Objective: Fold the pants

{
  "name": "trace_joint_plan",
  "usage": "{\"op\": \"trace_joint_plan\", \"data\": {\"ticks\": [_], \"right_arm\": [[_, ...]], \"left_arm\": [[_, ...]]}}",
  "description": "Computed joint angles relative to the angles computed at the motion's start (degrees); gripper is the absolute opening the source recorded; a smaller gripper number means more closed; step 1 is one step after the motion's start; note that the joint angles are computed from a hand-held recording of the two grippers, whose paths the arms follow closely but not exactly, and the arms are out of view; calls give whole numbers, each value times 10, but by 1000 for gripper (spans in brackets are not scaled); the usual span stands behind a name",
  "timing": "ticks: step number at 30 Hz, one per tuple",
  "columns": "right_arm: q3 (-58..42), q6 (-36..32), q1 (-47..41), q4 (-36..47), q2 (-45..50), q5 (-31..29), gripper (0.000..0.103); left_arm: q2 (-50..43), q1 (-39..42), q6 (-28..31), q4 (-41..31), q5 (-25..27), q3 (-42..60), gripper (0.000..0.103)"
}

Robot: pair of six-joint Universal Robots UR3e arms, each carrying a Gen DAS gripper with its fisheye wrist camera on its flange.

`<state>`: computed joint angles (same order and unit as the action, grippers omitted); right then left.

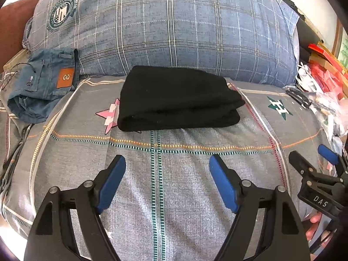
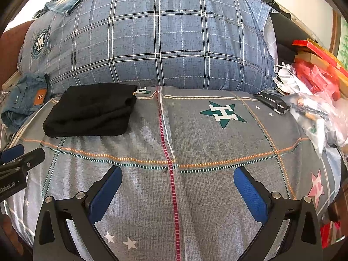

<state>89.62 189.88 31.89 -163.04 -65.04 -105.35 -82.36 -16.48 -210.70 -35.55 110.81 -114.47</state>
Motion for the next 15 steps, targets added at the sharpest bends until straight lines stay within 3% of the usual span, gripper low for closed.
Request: {"op": "trace_joint_plan", "data": {"ticks": [7, 15], "right_arm": [[9, 4, -5, -5, -2, 2, 103], [22, 8, -11, -9, -12, 4, 103]], "left_arm": [[-13, -18, -15, -23, 30, 28, 82], [-18, -23, -18, -35, 29, 44, 85]]}}
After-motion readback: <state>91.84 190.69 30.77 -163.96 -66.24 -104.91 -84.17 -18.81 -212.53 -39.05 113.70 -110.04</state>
